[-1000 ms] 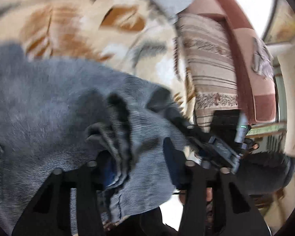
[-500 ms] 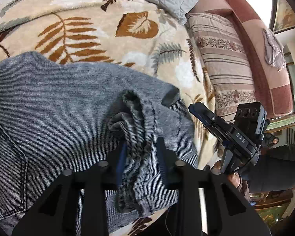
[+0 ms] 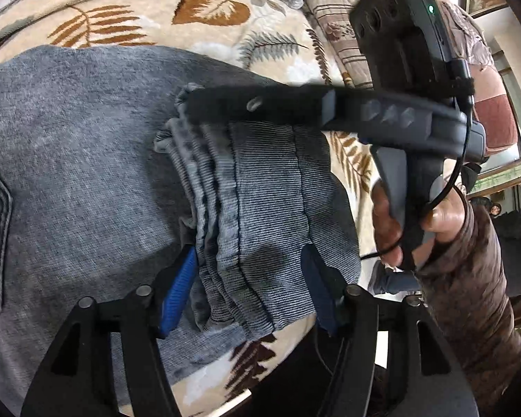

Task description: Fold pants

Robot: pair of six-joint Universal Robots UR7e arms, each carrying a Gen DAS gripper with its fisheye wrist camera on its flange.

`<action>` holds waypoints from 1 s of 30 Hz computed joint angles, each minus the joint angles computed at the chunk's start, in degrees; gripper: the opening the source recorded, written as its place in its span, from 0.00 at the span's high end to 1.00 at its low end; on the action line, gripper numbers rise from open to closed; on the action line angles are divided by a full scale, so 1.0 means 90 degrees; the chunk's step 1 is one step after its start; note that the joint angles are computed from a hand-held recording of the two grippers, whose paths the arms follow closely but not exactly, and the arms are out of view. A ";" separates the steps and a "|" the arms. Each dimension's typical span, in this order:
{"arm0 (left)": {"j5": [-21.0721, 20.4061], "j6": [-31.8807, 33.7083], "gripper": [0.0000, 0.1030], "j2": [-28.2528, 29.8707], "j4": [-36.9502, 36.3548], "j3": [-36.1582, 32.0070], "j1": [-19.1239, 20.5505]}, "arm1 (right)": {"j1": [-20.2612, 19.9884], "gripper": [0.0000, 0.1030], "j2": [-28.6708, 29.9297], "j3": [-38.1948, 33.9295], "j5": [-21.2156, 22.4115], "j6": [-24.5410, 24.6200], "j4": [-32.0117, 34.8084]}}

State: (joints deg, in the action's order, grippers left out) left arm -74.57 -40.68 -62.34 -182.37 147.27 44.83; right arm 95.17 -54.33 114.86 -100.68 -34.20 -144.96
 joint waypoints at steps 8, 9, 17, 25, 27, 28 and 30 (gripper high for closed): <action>0.0612 -0.0586 0.72 -0.0561 -0.0017 0.0443 -0.0499 | 0.0577 0.88 -0.0578 0.0448 0.0597 -0.0790 -0.0640; 0.0588 -0.0674 0.72 -0.0629 0.0066 0.0462 -0.0409 | 0.0623 0.88 -0.0453 0.0431 0.0552 -0.0759 -0.0741; 0.0613 -0.0957 0.72 -0.0783 0.0638 0.0664 -0.0376 | 0.0404 0.83 0.0540 0.0217 -0.0158 -0.0292 -0.0560; 0.0433 -0.0725 0.50 -0.1459 0.0620 0.0849 -0.0395 | -0.0399 0.46 -0.1642 0.1154 0.1156 0.0295 -0.0616; 0.0340 -0.0676 0.46 -0.1332 0.0315 0.0840 -0.0253 | -0.0845 0.46 -0.2416 0.1679 0.1432 0.0511 -0.0285; 0.0172 -0.0626 0.45 -0.1226 0.0135 0.0813 -0.0111 | -0.1036 0.46 -0.2650 0.1838 0.1614 0.0574 -0.0103; -0.0066 -0.0564 0.45 -0.0804 -0.0174 0.0635 0.0144 | -0.1561 0.46 -0.3209 0.2303 0.2086 0.0652 0.0320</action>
